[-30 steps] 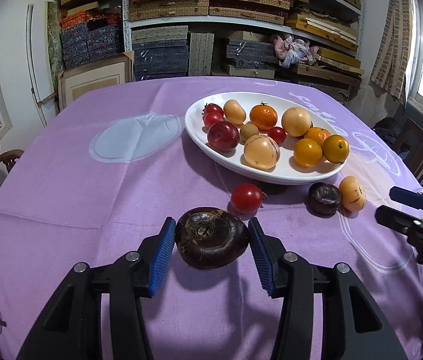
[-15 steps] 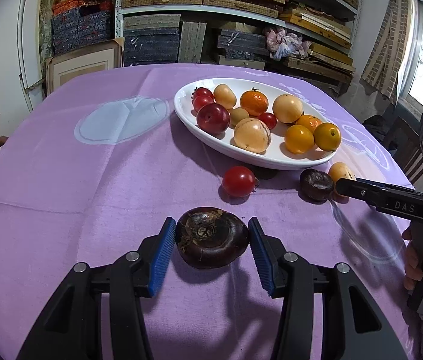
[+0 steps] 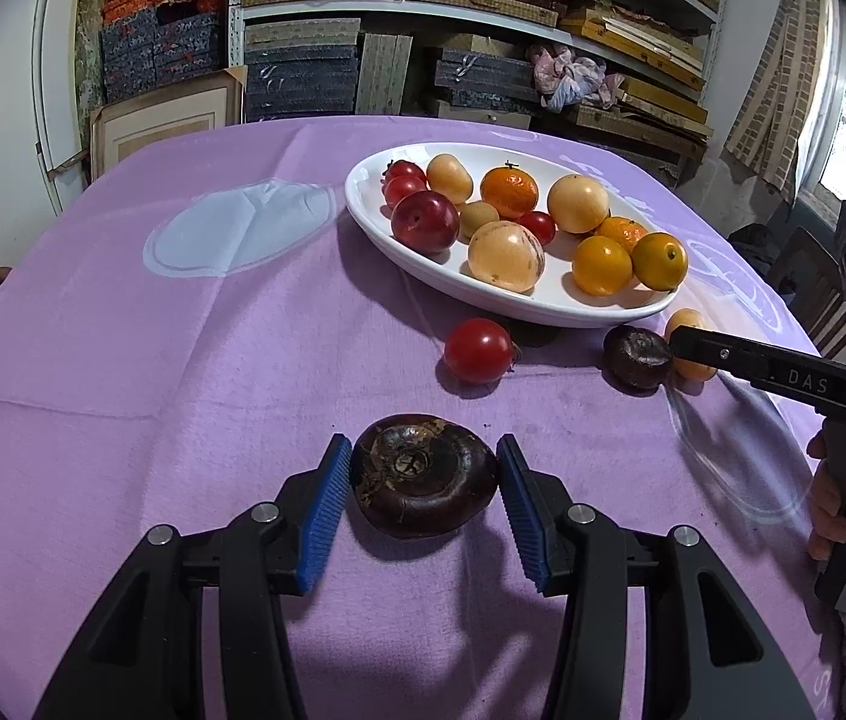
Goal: Organize fruits
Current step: 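Carry both fruits onto the white plate and open both tools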
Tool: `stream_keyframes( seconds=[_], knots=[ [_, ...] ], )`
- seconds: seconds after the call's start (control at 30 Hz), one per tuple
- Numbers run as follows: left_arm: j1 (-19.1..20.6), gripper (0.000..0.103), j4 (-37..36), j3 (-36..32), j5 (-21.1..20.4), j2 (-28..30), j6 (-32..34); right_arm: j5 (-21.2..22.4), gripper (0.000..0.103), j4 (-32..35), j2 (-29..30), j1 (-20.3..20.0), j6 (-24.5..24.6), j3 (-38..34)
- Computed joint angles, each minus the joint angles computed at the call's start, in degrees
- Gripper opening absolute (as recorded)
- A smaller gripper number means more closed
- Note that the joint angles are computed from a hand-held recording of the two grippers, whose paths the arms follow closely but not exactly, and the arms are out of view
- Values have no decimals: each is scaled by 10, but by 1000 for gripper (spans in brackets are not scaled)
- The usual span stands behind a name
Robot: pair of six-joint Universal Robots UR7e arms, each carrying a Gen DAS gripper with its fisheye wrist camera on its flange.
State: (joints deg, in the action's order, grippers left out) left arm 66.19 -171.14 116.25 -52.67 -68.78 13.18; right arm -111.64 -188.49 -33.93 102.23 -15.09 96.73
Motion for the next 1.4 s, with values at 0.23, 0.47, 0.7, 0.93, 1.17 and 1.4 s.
stream_keyframes(
  seconds=[0.23, 0.47, 0.7, 0.93, 1.17, 1.4],
  knots=[
    [-2, 50, -9, 2, 11, 5, 6, 44, 46, 18, -9, -16, 28, 1],
    [-7, 50, -32, 6, 32, 11, 18, 6, 45, -18, 1, -3, 3, 10],
    [-17, 50, -85, 9, 62, 22, 36, -56, 45, -132, 20, 33, -68, 39],
    [-46, 50, -126, 0, 86, 39, 65, -46, 45, -211, 26, 77, -119, 63],
    [-49, 50, -85, -116, 79, 91, 85, -64, 45, -119, 24, 85, -100, -43],
    [-23, 50, -1, -260, 79, 173, 59, -75, 45, 15, 75, 63, -66, -197]
  ],
)
